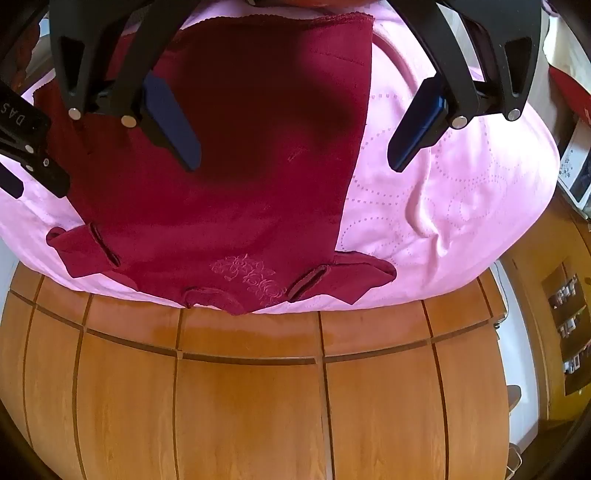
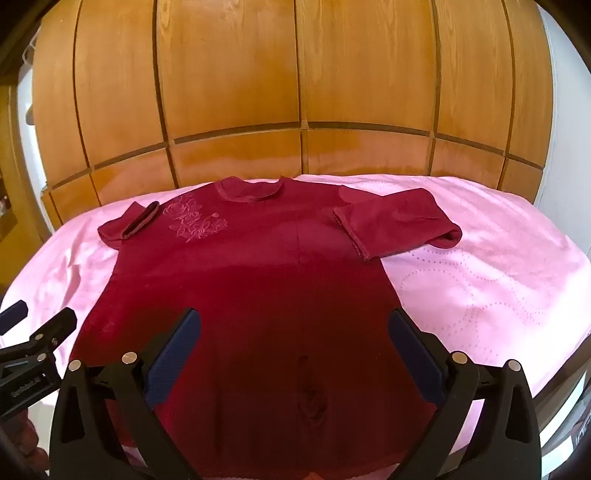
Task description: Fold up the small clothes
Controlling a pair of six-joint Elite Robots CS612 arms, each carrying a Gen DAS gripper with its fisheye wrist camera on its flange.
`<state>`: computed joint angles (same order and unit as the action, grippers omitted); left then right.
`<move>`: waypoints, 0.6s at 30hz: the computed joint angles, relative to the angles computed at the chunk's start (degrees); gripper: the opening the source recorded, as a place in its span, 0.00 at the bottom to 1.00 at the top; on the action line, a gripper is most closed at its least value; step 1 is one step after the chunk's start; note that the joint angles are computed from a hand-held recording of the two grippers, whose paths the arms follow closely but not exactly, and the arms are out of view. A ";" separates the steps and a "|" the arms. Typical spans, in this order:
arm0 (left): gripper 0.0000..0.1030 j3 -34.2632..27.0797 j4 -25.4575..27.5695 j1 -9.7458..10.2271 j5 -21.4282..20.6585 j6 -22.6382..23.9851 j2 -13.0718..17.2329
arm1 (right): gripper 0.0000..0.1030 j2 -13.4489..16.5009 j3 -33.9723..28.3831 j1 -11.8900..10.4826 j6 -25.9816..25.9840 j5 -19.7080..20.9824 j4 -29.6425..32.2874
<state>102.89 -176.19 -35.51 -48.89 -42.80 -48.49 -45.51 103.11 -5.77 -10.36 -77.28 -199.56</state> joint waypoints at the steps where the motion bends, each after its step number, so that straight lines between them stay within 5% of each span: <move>1: 0.98 -0.04 0.31 0.00 0.01 -0.02 -0.03 | 0.97 0.01 -0.01 0.00 -0.17 -0.19 -0.10; 18: 0.98 -0.06 0.57 -0.02 0.08 -0.14 -0.05 | 0.97 0.11 0.18 -0.12 0.12 0.27 0.16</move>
<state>102.83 -175.62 -35.52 -48.81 -42.95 -48.55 -45.40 103.28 -5.89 -10.23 -77.01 -199.40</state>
